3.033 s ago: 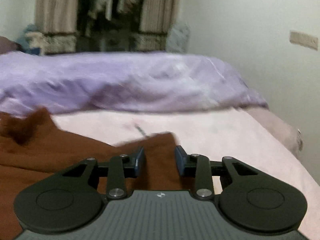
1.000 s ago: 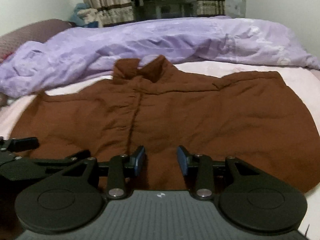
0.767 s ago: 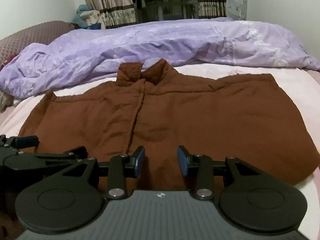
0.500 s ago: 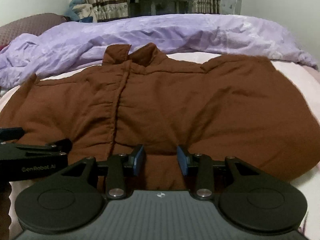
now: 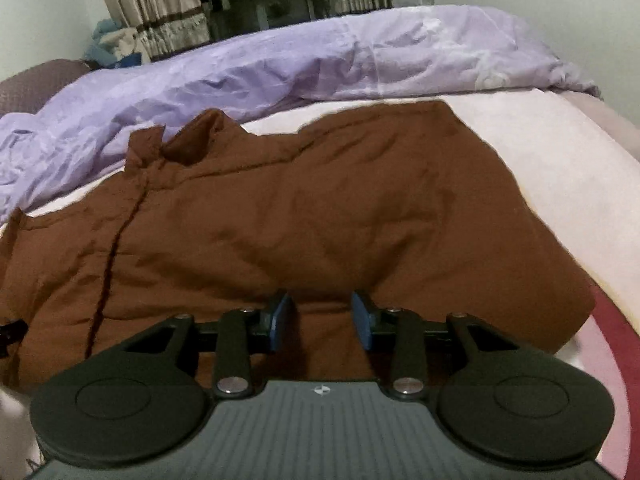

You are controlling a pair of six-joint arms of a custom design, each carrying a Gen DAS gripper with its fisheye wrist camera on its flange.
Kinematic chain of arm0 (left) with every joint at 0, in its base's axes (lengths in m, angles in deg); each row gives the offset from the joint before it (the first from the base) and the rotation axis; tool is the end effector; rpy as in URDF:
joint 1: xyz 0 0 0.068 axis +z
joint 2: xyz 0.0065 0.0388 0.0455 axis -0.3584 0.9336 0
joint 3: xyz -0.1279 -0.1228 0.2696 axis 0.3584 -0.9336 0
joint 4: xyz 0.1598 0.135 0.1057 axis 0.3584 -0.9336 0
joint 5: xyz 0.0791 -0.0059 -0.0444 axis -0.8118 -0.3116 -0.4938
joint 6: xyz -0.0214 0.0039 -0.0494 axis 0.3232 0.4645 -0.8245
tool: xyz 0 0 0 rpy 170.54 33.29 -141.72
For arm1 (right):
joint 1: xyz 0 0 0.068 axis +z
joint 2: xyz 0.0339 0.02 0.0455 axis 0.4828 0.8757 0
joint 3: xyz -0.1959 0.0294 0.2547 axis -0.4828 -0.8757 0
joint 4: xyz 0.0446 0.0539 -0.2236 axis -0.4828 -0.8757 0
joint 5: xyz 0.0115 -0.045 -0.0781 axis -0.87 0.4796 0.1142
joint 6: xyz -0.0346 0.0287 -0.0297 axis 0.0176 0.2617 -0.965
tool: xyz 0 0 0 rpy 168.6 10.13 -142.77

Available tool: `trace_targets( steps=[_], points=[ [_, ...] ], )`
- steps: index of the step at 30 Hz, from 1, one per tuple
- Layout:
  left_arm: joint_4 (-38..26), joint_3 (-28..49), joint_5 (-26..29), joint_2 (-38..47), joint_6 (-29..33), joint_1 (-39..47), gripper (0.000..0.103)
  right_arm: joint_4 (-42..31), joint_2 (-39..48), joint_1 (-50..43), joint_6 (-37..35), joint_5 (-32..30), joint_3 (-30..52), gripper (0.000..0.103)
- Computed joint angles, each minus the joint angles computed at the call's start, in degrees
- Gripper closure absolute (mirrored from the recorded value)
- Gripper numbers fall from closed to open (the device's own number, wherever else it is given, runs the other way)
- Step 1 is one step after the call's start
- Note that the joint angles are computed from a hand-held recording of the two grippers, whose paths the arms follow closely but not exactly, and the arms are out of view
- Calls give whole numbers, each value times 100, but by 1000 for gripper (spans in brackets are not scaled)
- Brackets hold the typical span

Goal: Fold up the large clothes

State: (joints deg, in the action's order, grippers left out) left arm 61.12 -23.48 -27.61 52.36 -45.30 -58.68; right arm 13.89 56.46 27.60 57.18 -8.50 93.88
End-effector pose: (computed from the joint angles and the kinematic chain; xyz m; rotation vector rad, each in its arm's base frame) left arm 0.2608 -0.1690 0.1464 -0.5897 2.2671 0.4218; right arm 0.3514 0.0056 0.1635 -0.3761 2.2826 0.3517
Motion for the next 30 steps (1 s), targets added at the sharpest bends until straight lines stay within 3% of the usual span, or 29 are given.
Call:
trace_targets(
  steps=[4,8,10,11,12,13,14,16,20,22,24,27,30],
  points=[
    [-986,205,-566,-243,-402,-271,0,371,-642,-66,-235,286,-551,58],
    [-1284,-88,-761,-476,-909,-148,0,534,-608,-374,-297,569,-440,57],
    [-1314,-236,-587,-328,-1094,78,0,340,-248,-529,-171,873,-123,57],
    [-1110,-392,-488,-232,-1055,195,0,433,-38,-568,-122,1011,-58,46],
    [-479,-726,-285,-231,-780,334,0,745,233,-598,-62,1061,-52,26],
    [243,-1056,-130,-256,-548,463,0,1137,509,-582,-4,1097,-81,25],
    [474,-1197,-86,-329,-590,515,0,1408,648,-540,-92,1143,-135,25],
    [64,-1107,-153,-541,-678,468,0,1278,456,-510,-220,1248,-159,27],
    [-1422,-621,-664,-573,-1406,142,0,672,20,-940,19,909,4,47],
    [-1549,-738,-709,-685,-1670,102,0,802,12,-1158,173,959,-13,56],
    [-768,-1172,-407,-728,-1205,381,0,573,199,-1338,156,888,218,61],
    [-179,-1323,-210,-361,-876,470,0,91,741,-1437,-66,678,678,63],
    [-844,-1045,-507,-217,-1337,229,0,661,825,-1419,-23,930,399,64]
  ],
)
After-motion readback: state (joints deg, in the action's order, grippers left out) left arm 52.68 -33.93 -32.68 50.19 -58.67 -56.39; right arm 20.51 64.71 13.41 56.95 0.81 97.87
